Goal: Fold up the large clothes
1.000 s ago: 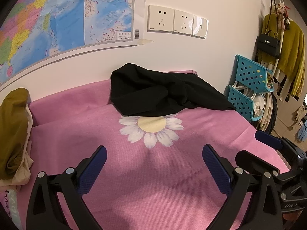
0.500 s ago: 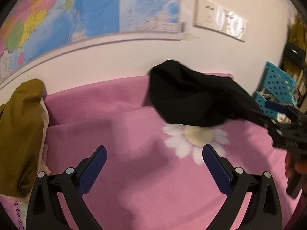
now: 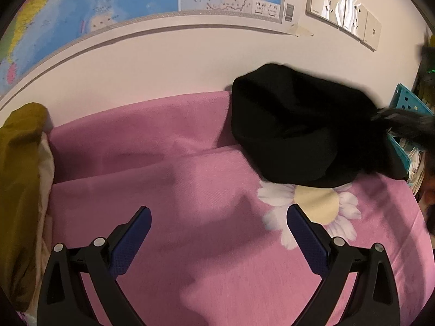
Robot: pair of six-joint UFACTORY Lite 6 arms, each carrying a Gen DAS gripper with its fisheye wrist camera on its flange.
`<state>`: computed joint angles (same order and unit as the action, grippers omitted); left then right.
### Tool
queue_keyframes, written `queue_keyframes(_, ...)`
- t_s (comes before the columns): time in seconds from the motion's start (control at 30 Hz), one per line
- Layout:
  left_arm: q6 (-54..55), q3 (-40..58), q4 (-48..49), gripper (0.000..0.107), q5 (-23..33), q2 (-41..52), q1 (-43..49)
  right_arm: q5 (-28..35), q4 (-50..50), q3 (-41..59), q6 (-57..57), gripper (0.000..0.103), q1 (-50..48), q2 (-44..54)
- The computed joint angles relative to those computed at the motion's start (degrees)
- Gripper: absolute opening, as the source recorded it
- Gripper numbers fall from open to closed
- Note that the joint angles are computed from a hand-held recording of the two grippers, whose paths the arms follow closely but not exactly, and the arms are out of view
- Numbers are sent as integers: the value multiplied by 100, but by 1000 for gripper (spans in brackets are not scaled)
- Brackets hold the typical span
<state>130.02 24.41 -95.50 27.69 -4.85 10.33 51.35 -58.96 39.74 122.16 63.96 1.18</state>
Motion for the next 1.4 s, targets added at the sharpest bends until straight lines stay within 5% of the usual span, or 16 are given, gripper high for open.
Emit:
queue_keyframes(0.1, 108, 115, -166, 96, -33, 213, -141, 942, 314, -271, 142, 18, 657, -840)
queue_keyframes(0.17, 271, 275, -447, 96, -122, 500, -324, 984, 530, -445, -136, 33, 714, -1163)
queue_keyframes(0.2, 299, 366, -526, 96, -186, 640, -409, 744, 511, -512, -259, 48, 592, -1171)
queue_keyframes(0.27, 353, 500, -621, 96, -252, 832, -499, 221, 436, -332, -492, 62, 320, -641)
queue_keyframes(0.47, 359, 935, -677, 96, -269, 1334, -460, -644, -220, 386, -1220, 73, -602, 703)
queue_keyframes(0.53, 363, 1053, -741, 96, -300, 1474, -504, -1099, -504, 502, -1316, 62, -1005, 889)
queue_keyframes(0.57, 395, 1078, -765, 96, -303, 1519, -508, -1395, -560, 501, -1375, 21, -1208, 847)
queue_keyframes(0.6, 478, 1065, -822, 96, -284, 1548, -509, -1451, -375, 575, -1656, 14, -1358, 783)
queue_keyframes(0.7, 319, 1102, -546, 96, -74, 1591, -465, -758, -176, 396, -1783, 12, -1068, -89)
queue_keyframes(0.9, -86, 888, 206, 96, 706, 1283, -538, 2739, 301, 193, -1545, 11, 864, -3105)
queue_keyframes(1.03, 58, 370, 421, 96, 1520, 684, -719, 4473, 456, 242, -683, 11, 2218, -3687)
queue_keyframes(1.17, 994, -346, 5, 96, 1736, 61, -1416, 4860, 462, 40, -89, 10, 2757, -3898)
queue_keyframes(1.4, 3028, -487, -2818, 96, 169, 60, -3671, 4982, 419, -55, 214, 10, 3018, -3970)
